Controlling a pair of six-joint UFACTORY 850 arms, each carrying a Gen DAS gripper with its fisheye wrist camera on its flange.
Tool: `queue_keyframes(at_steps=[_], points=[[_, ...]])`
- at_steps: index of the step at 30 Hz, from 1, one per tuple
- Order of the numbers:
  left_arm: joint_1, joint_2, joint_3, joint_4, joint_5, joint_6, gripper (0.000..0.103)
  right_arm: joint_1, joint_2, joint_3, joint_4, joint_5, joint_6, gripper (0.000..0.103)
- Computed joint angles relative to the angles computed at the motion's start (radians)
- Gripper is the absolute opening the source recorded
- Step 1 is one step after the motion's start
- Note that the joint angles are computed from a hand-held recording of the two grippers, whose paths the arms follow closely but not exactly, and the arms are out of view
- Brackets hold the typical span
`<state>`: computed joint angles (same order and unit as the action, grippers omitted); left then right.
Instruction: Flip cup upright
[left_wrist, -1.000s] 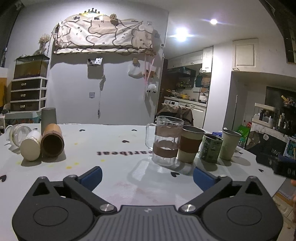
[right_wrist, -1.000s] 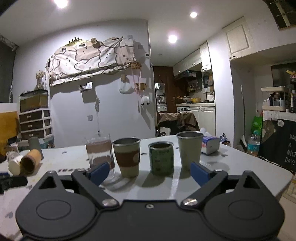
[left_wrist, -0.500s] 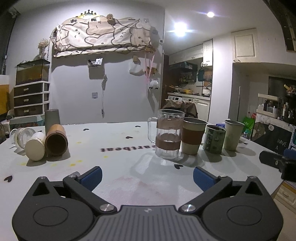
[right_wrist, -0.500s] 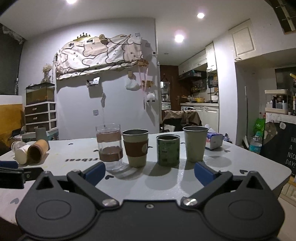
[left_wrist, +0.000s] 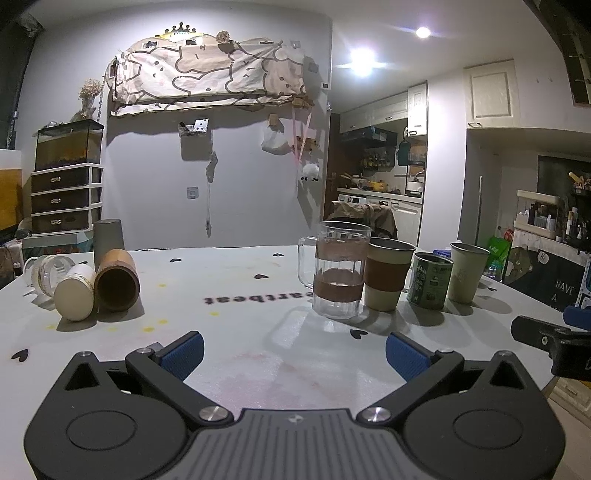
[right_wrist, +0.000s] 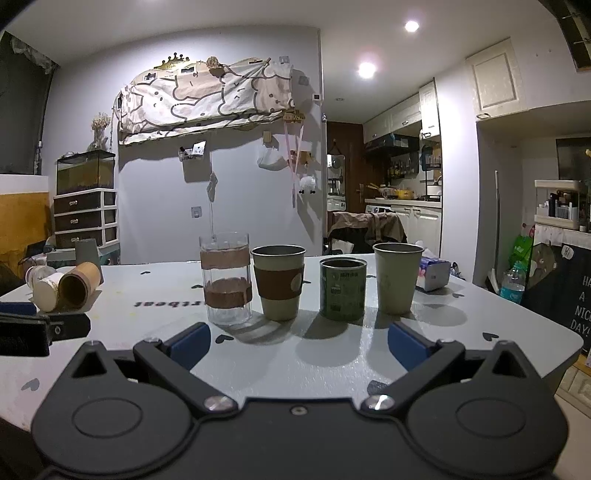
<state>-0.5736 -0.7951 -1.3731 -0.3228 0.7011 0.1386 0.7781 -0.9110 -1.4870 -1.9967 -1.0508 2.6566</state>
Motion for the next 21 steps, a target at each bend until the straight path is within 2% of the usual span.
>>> queue_keyframes(at_steps=[21], points=[[0.001,0.004,0.007,-0.001,0.008,-0.006,0.103,0.0,-0.005,-0.011,0.012,0.006,-0.008,0.103]])
